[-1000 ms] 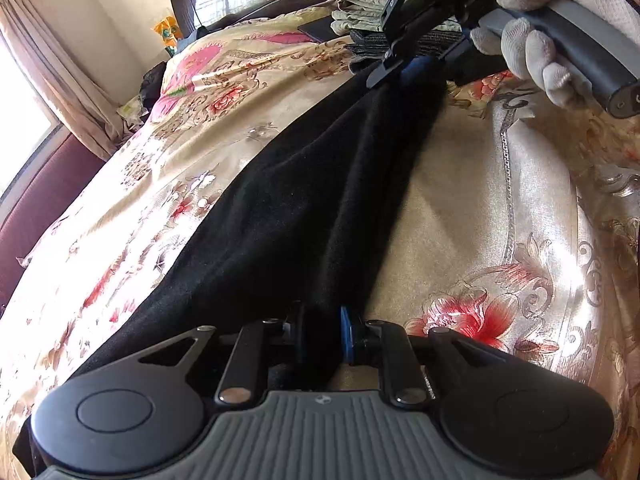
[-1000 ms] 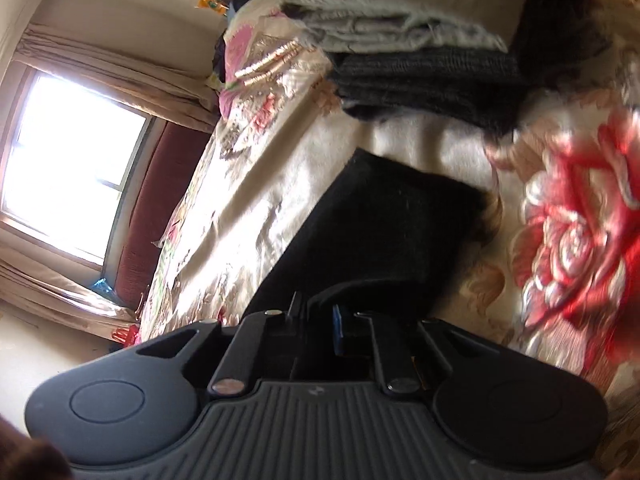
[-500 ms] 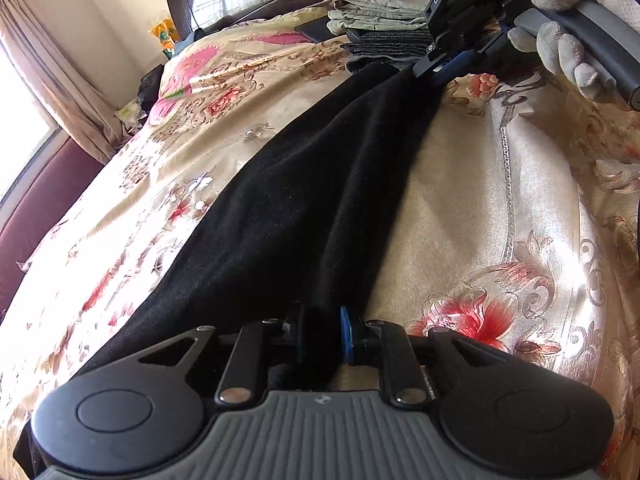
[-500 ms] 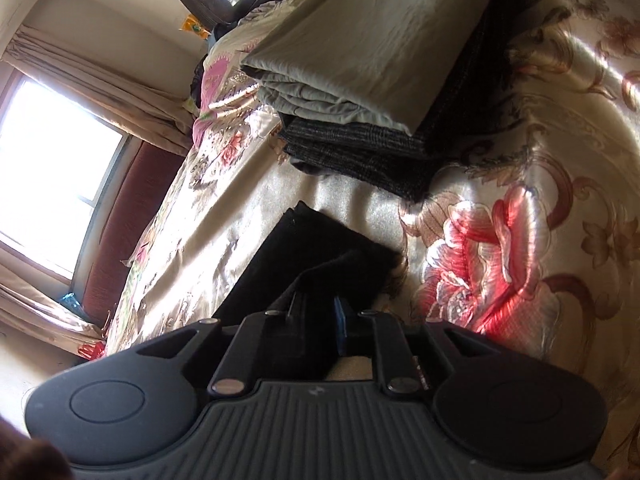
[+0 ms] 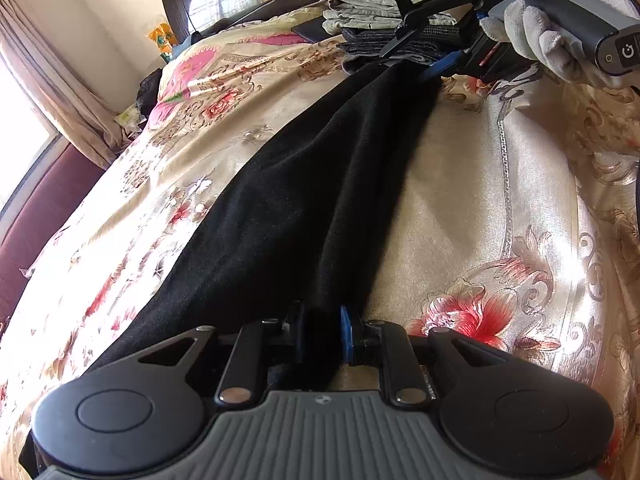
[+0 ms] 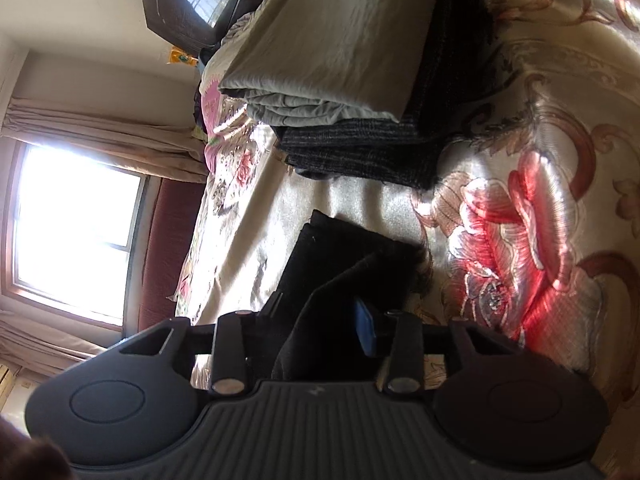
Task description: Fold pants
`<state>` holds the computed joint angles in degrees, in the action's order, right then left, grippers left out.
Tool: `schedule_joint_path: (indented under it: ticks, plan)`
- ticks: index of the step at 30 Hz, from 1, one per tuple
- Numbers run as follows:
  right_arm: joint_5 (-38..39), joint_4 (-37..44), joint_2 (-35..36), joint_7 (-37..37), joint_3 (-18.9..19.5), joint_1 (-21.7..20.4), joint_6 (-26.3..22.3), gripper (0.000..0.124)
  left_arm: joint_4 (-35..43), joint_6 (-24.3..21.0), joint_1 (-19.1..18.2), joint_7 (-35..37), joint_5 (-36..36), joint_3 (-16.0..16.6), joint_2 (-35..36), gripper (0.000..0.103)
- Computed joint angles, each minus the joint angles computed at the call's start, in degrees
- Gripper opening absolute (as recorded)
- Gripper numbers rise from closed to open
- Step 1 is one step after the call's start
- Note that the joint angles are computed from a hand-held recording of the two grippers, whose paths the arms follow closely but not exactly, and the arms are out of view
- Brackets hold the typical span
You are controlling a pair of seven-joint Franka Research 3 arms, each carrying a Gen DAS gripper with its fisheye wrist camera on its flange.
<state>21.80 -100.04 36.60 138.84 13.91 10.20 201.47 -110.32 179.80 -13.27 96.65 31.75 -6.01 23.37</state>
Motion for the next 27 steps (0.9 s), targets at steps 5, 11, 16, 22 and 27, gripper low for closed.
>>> schedule_joint_path:
  ticks: [5, 11, 16, 22, 27]
  plan:
    - [5.4, 8.1, 2.3, -4.3, -11.7, 9.8, -11.5, 0.006, 0.1, -0.4, 0.9, 0.5, -0.9, -1.0, 0.0, 0.034]
    - [-2.8, 7.8, 0.4, -6.5, -6.0, 5.2, -3.7, 0.005, -0.5, 1.5, 1.0, 1.0, -1.1, -0.8, -0.6, 0.034]
    - [4.4, 8.8, 1.0, -8.3, -19.9, 15.4, -19.3, 0.01, -0.2, 0.7, 0.4, 1.8, -1.0, -0.5, 0.1, 0.034]
    - [11.2, 0.4, -3.7, -10.1, -18.9, 16.7, -11.5, 0.026, -0.3, -0.4, 2.4, 3.6, -2.1, -2.7, -0.2, 0.035]
    - [9.3, -1.1, -4.6, -11.5, -9.7, 8.6, -11.4, 0.026, 0.2, -0.7, 1.6, 3.3, -2.7, -2.1, 0.2, 0.035]
